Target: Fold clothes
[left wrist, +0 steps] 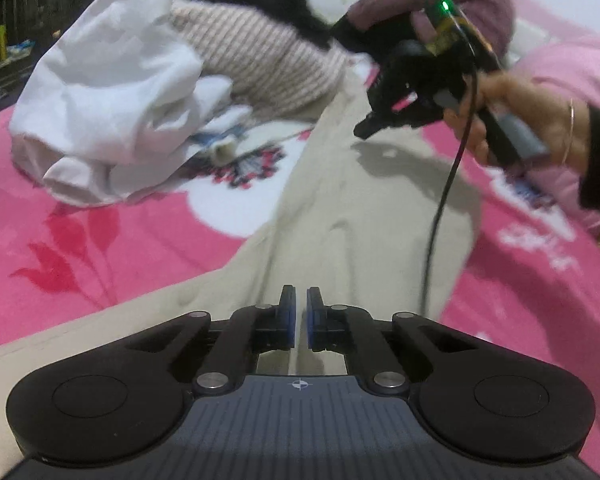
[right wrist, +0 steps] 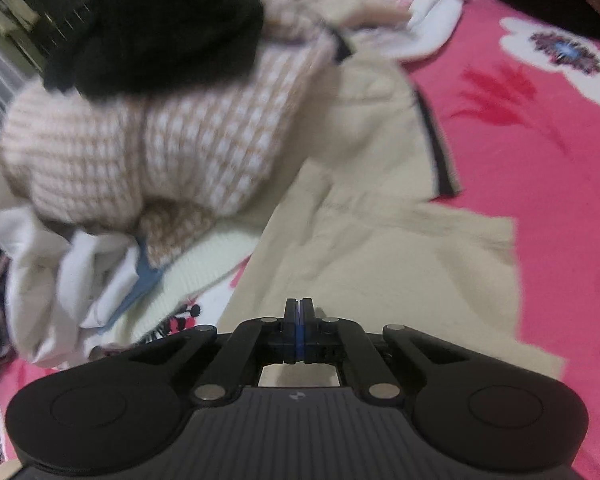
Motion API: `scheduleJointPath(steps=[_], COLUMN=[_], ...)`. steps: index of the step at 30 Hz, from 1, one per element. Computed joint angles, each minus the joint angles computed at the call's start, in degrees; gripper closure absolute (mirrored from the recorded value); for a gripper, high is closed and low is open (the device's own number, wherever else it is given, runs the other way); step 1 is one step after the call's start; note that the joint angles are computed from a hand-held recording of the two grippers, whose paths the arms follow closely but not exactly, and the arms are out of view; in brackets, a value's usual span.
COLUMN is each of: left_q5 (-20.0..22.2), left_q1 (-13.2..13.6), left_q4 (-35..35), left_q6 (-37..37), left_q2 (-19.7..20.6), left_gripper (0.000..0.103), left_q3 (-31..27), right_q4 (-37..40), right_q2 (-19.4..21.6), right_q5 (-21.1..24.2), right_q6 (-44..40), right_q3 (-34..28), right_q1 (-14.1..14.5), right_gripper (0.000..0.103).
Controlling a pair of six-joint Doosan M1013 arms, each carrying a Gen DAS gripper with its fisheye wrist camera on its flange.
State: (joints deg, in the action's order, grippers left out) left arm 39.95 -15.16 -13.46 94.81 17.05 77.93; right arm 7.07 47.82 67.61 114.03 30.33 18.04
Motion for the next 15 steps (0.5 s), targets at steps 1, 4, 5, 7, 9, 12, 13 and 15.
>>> scheduleJointPath(steps=[1, 4, 5, 7, 9, 12, 13, 15], left_q5=[0.1, 1.2, 2.0, 2.4, 2.9, 3.3, 3.9, 5.6], left_q1=[0.0, -0.7, -0.8, -1.3, -1.8, -2.2, -2.3, -2.3], left_q4=[-1.6, -3.4, -4.0, -1.8, 0.2, 2.7, 3.1, 2.2], left_q6=[1.8, 5.3, 6.1, 4.1, 2.2, -0.5, -1.0, -0.7], left_q2=[-0.2, -0.6, -0.3, 0.5, 1.3, 2.7, 3.3, 4.4], left_gripper=[0.101, 0.101, 0.100, 0.092, 0.072, 0.054, 0.046, 0.040], left_q3=[0.1, 0.2, -0.2, -1.3, -2.4, -4.0, -4.7, -5.8], right_q4=[0.5, 4.6, 7.0, 11.2, 12.2, 10.5, 9.9, 8.5], right_q2=[-1.8, -4.6, -4.7, -4.7, -3.1, -0.2, 1.1, 4.7], right_q5=[-1.8, -3.2, -2.3, -0.2, 3.8, 8.8, 10.4, 15.2], right_q6=[-0.8, -2.5, -3.0, -3.5, -3.3, -3.7, -3.8, -4.2], right_q3=[2.9, 7.3, 7.4, 7.1, 4.1, -1.8, -4.1, -10.9], right_q1=[-0.4, -1.8, -2.4, -3.5, -3.2, -1.9, -1.4, -0.6], right_gripper=[0.102, 0.102, 0.102, 0.097, 0.091, 0.052, 0.047, 0.042])
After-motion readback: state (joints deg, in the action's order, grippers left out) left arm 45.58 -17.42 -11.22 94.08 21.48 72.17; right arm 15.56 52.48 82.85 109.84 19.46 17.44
